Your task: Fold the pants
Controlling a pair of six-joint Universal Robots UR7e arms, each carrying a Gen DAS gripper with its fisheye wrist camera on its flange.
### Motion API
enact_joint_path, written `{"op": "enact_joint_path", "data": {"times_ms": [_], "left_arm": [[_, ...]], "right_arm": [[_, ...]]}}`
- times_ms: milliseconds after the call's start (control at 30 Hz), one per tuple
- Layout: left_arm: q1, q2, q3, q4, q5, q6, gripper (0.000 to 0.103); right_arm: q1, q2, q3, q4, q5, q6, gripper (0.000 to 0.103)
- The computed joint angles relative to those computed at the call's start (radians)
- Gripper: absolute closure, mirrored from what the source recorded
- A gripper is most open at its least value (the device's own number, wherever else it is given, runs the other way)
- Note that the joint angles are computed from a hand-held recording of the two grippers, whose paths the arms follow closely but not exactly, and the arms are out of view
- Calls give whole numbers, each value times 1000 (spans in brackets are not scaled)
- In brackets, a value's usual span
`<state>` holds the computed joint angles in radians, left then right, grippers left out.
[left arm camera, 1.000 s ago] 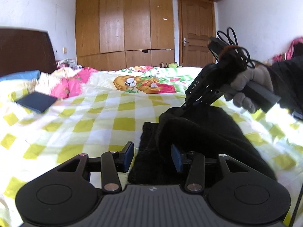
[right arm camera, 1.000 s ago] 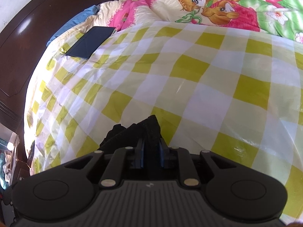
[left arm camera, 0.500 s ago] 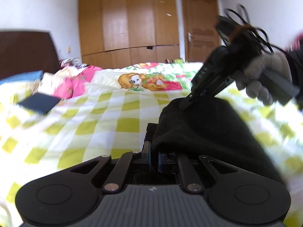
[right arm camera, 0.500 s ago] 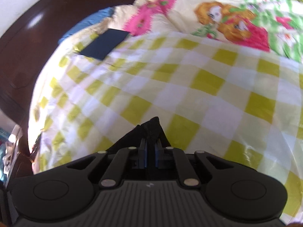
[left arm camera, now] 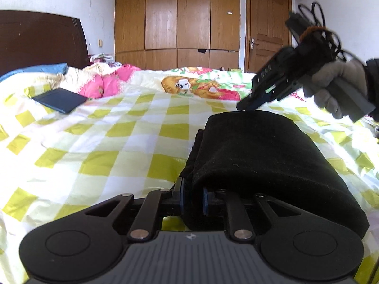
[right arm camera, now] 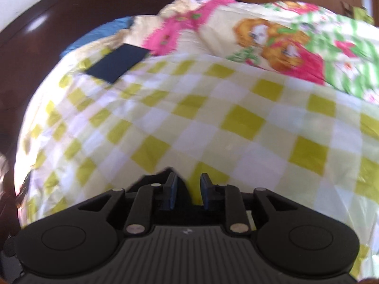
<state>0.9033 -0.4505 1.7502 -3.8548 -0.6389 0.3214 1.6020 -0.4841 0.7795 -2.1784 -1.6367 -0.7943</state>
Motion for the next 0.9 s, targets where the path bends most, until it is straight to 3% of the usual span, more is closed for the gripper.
{"op": "enact_joint_path", "data": {"times_ms": [67, 233, 300, 333, 533, 633, 733, 900], "left_arm": [[-6, 6, -2, -11, 11, 5, 70], [-12, 0, 17, -35, 16, 9, 68], [-20, -3, 26, -55, 30, 23, 66], [-25, -4, 34, -70, 35, 33, 65], [-71, 28, 54, -185, 64, 249, 65], [-81, 38, 48, -199, 24, 366, 66], [-71, 40, 35, -113, 18, 389, 74], [-53, 56, -9, -136, 11, 409, 74]], "right_arm": [[14, 28, -35, 56, -15, -67, 81], [39, 184, -308, 329, -116, -98, 79], [39, 239, -432, 424, -116, -62, 89], [41, 244, -450, 436, -124, -58, 100], [40, 203, -375, 384, -120, -23, 100], [39, 217, -393, 384, -129, -5, 100], [38, 219, -394, 382, -126, 8, 100], [34, 240, -439, 407, -122, 34, 100]]}}
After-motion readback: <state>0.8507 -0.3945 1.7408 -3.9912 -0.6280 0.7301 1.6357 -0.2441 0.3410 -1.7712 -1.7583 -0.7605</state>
